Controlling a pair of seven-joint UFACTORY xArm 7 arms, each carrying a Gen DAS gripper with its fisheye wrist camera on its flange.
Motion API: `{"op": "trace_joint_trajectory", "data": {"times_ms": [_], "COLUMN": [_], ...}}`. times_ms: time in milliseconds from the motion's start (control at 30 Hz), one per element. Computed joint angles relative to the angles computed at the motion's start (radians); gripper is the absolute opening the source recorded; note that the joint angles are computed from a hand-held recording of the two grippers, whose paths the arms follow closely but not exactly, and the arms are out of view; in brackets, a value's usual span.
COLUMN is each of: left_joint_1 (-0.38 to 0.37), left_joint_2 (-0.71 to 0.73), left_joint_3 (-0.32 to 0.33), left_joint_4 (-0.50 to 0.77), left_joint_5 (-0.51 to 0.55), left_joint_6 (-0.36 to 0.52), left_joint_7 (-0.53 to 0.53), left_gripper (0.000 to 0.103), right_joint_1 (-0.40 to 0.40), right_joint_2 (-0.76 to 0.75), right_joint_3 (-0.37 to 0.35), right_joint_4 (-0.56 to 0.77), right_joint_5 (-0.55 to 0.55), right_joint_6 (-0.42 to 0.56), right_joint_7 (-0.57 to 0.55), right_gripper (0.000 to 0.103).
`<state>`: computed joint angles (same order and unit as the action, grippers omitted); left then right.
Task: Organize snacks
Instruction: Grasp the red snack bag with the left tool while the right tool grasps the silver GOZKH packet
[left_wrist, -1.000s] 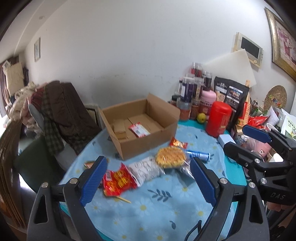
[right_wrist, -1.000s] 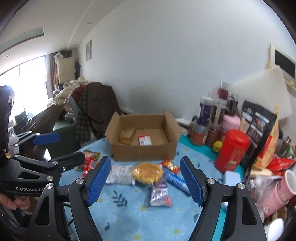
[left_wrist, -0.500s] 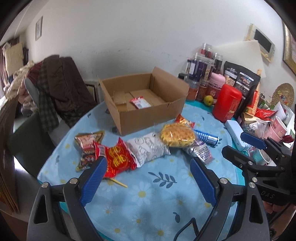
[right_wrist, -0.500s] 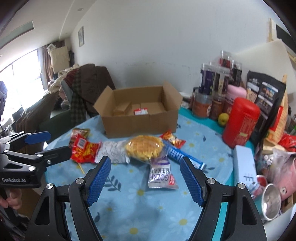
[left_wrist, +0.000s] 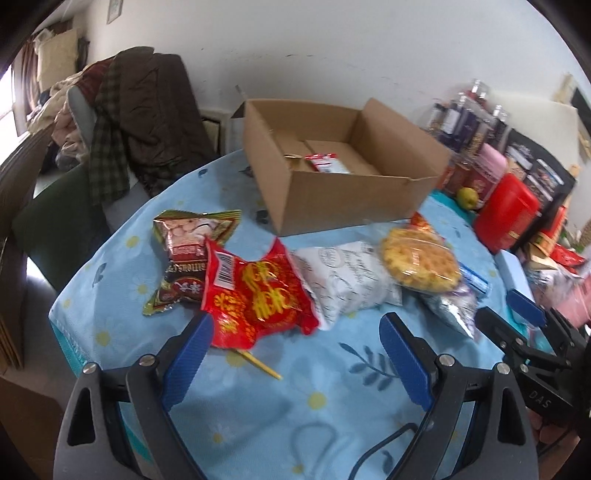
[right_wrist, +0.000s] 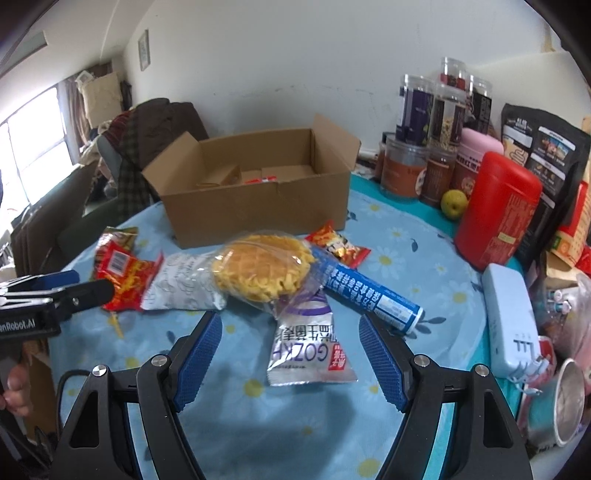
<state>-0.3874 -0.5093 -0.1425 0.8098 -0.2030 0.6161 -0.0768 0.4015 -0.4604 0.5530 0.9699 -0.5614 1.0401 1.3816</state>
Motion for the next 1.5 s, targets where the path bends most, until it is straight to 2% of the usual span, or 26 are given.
{"op": "trace_joint_trajectory", "data": {"times_ms": [333,533,600,733,767,800,867,967,1300,1500], "left_joint_1": [0.067,0.063,0.064,0.05,0.044,0.035,0.031,0.034,0.016,-0.025], "left_joint_2": [0.146,0.215,0.227,0.244,0.247,0.249,0.247,0.232,0.12,0.048], "left_joint_3": [-0.046,-0.044,-0.045,-0.021,-0.012,0.001,0.014,0.009,0.01,0.018], "left_joint_4": [0.083,0.124,0.125,0.126,0.127,0.127,0.126,0.121,0.055,0.017], "left_joint_5": [0.121,0.148,0.161,0.117,0.092,0.058,0.012,0.006,-0.038,-0.079], "left_joint_6": [0.02,0.041,0.025,0.006,0.009,0.012,0.016,0.027,0.113,0.196], "left_joint_7": [-0.11,-0.125,-0.132,-0.103,-0.084,-0.056,-0.024,0.002,0.076,0.145], "left_gripper": [0.092,0.092,0.092,0.092,0.089,0.083,0.08,0.076,0.075,0.075], "right_joint_1": [-0.002,0.0,0.004,0.01,0.01,0.011,0.016,0.014,0.053,0.073], "right_joint_2": [0.037,0.055,0.057,0.061,0.061,0.061,0.059,0.066,0.016,-0.021], "right_joint_3": [-0.056,-0.078,-0.088,-0.109,-0.113,-0.117,-0.129,-0.118,-0.089,-0.053], "right_joint_4": [-0.023,-0.032,-0.04,-0.059,-0.065,-0.071,-0.081,-0.071,-0.091,-0.098], "right_joint_5": [0.016,0.026,0.038,0.067,0.075,0.083,0.107,0.108,0.159,0.199], "right_joint_6": [-0.021,-0.029,-0.037,-0.066,-0.075,-0.084,-0.107,-0.095,-0.068,-0.033], "right_joint_7": [-0.043,-0.061,-0.067,-0.079,-0.081,-0.081,-0.096,-0.106,-0.087,-0.066], "right_gripper": [0.078,0.078,0.078,0.078,0.077,0.07,0.05,0.045,0.044,0.044]}}
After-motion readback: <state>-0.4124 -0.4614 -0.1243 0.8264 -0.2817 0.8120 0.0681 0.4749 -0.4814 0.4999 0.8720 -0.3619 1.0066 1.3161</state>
